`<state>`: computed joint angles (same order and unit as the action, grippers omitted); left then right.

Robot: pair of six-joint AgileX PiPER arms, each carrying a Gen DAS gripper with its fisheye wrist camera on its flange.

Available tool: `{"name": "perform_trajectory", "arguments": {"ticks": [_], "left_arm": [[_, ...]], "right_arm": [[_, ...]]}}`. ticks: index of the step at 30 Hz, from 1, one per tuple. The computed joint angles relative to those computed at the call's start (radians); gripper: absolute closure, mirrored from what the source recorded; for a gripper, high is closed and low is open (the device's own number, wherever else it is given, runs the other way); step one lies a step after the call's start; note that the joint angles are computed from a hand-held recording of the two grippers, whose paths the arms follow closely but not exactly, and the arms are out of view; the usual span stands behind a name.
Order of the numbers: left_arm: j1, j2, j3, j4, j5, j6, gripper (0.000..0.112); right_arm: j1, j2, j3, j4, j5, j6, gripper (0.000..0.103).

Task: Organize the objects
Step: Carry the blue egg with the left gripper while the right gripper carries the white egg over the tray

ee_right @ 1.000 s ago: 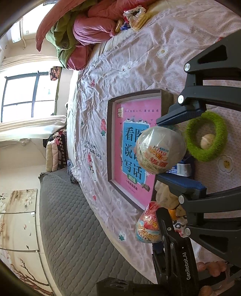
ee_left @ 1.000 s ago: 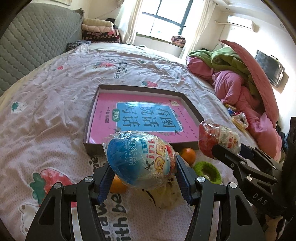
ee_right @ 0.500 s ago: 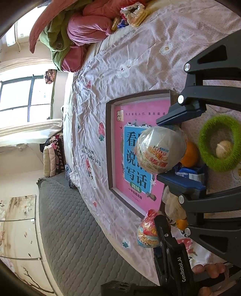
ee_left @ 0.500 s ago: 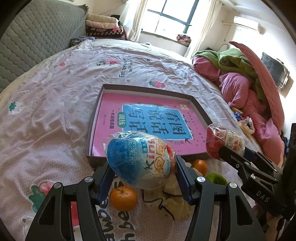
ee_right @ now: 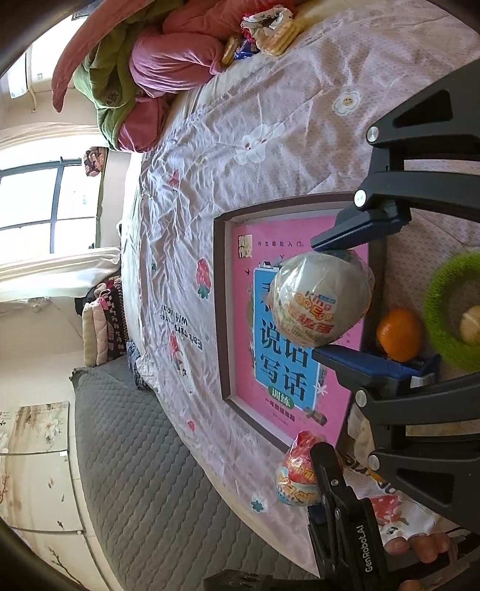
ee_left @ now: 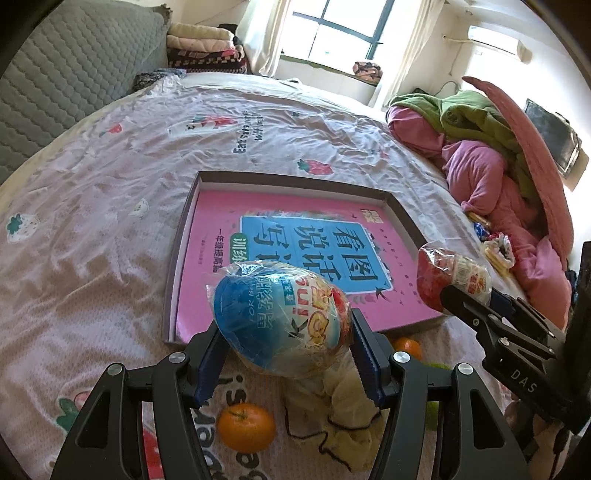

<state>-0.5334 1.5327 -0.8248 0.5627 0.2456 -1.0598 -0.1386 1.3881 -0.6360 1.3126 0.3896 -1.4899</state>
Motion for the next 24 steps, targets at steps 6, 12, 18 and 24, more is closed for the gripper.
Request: {"name": "perform_trajectory", "arguments": {"ticks": [6,12,18,24], "left_arm": [[0.028,0.064,-0.056,-0.107,0.008,0.122,0.049],[0.06,0.119,-0.099,-0.216,0.011,0.247,0.049],[0.06,0.165,-0.132,-0.248,0.009,0.285,0.049],[0.07,0.2,-0.155,-0.287,0.003,0.331,0.049]], "right_arm": [[0.028,0.075,-0.052,-0.063,-0.046,0.068,0.051],[0.039,0.134,-0.078,-0.087,-0.076,0.094,0.051],[0.045,0.179,-0.091,-0.096,-0.098,0.104,0.051],[0.037,0.203,-0.095,-0.085,-0.096,0.097,0.05]]}}
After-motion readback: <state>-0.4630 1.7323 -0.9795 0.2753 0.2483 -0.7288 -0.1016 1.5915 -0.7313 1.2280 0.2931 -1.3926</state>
